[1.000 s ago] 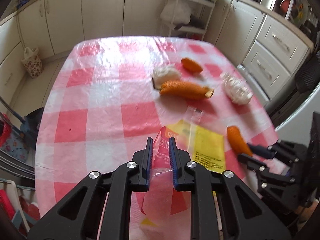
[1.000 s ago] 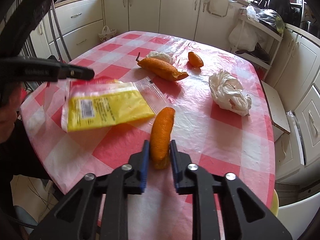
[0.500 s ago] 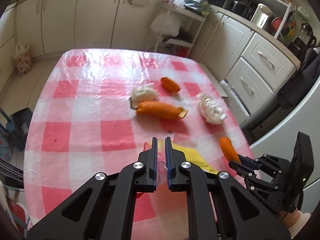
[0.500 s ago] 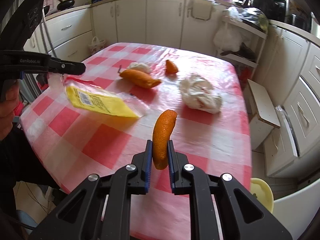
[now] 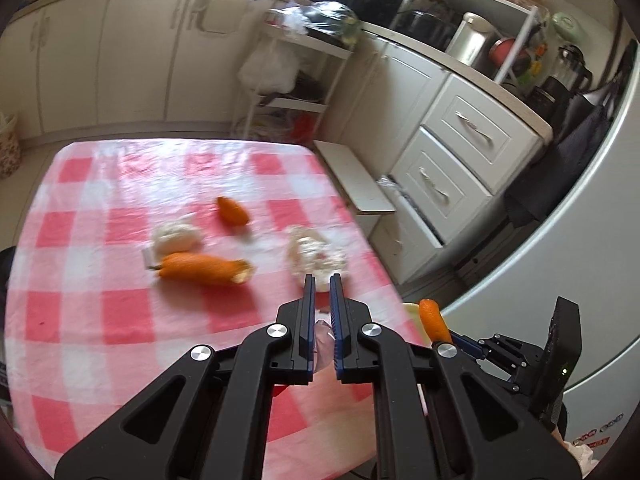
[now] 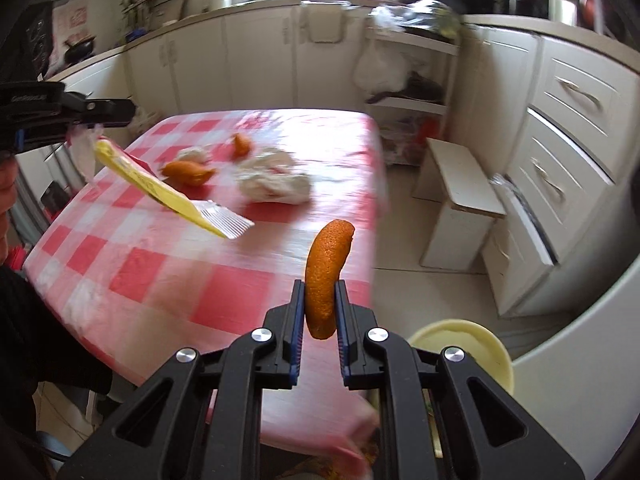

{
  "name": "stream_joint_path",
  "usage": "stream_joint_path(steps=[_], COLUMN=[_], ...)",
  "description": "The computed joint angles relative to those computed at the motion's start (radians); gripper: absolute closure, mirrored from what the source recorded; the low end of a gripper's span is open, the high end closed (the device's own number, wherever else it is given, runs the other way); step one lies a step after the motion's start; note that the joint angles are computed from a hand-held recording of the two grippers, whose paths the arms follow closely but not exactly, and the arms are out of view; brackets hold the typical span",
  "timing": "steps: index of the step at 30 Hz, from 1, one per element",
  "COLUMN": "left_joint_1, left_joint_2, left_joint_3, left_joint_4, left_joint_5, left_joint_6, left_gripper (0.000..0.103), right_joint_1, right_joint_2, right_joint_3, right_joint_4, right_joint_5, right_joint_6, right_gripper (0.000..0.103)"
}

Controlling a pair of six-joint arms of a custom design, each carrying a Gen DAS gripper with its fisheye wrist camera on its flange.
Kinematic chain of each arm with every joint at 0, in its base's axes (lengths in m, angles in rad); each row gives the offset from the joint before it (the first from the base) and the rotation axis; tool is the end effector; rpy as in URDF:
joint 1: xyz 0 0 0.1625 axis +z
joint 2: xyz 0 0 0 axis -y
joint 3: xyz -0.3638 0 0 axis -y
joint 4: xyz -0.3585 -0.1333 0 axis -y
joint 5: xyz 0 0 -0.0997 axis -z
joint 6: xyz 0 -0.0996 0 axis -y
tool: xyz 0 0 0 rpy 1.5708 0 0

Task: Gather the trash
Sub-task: 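Carry packet and peel to the yellow bin and open both grippers over it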

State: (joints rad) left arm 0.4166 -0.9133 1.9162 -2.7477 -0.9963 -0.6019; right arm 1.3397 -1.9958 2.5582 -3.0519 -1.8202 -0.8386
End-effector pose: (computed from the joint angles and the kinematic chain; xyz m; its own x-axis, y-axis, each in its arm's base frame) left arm -0.4068 -0.3850 0.0831 -0.8609 0.3757 -0.3431 0.5013 0.7416 -0.4457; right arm 0.0393 -0.3077 0.3234 -0.7039 -0.1633 0.6912 -0.5752 0.7020 -0.4199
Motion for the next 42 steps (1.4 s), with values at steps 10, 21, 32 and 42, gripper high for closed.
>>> stream_joint_path(steps=[10,21,32,42], left_joint_1=[-0.03,-0.031,-0.026,-0.023], left_joint_2=[0.21,0.42,0.594,0.794], left_joint_3=[-0.214,-0.438,-0.625,-0.846], left_joint_4=[0.003,0.069,0.162,0.297], left_joint_5=[-0.082,-0.15,-0.189,-0.221], left_joint_6=[0.019,0.027,0.014,-0.008], left_gripper=[0.095,0.095,0.095,0.095], right_joint_1=[-0.19,-0.312,-0.395,-0.486], right_joint_2=[-0.067,-0.013,-0.101,-0.203], right_joint_3=[-0.083,-0.118,-0.095,-0.074], right_joint_4=[0.131,0.116,0.087,0.076], right_joint_5=[0.008,0.025,0.068,0.194], right_joint_6=[0.047,0.044,0.064,0.091], right_gripper=[0.088,0.086,0.065,0.064])
